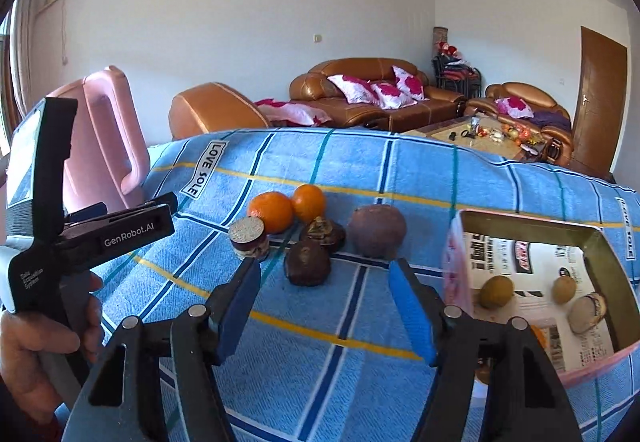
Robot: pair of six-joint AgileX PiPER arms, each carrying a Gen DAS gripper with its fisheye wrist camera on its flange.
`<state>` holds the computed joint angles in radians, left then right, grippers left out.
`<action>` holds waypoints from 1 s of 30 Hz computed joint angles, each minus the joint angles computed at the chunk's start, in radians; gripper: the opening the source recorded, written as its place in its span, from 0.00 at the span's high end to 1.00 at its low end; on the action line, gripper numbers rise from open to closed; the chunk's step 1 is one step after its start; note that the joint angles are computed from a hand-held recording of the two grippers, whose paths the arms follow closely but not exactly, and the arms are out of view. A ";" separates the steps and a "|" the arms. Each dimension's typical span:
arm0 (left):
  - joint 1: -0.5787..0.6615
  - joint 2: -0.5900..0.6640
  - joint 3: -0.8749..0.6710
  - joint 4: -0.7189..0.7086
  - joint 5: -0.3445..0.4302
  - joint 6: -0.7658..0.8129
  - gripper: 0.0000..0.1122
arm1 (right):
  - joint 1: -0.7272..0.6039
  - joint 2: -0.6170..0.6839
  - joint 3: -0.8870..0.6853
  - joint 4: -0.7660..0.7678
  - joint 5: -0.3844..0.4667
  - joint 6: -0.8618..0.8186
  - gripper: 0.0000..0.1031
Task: Organize fruits
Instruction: 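Close the right gripper around a dark mangosteen, then lift the mangosteen with the right gripper while the left gripper closes on the white-lidded jar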
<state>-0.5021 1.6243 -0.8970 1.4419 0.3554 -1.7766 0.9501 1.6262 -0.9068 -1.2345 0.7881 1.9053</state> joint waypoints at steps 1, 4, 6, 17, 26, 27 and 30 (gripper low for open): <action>0.003 0.005 -0.004 -0.012 -0.001 0.009 0.08 | -0.022 0.026 -0.030 0.028 -0.015 -0.038 0.34; 0.015 0.016 -0.020 -0.082 -0.015 0.078 0.08 | -0.085 0.084 -0.096 0.117 -0.066 -0.130 0.34; 0.018 0.030 -0.036 -0.106 -0.019 0.110 0.08 | -0.130 0.123 -0.147 0.217 -0.088 -0.227 0.34; 0.006 0.045 -0.065 -0.189 -0.023 0.235 0.08 | -0.193 0.164 -0.207 0.389 -0.159 -0.415 0.61; -0.036 0.025 -0.041 -0.095 -0.060 0.197 0.08 | 0.000 -0.027 0.038 -0.017 -0.034 0.046 0.61; -0.043 0.021 -0.038 -0.088 -0.067 0.200 0.08 | 0.026 -0.045 0.062 -0.049 0.010 0.080 0.61; -0.061 0.018 -0.036 -0.070 -0.087 0.215 0.08 | 0.101 -0.069 0.094 -0.081 0.156 0.115 0.61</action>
<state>-0.5628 1.6428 -0.9327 1.3717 0.2680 -1.5620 1.0516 1.5573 -0.8127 -1.3152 0.9440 2.0207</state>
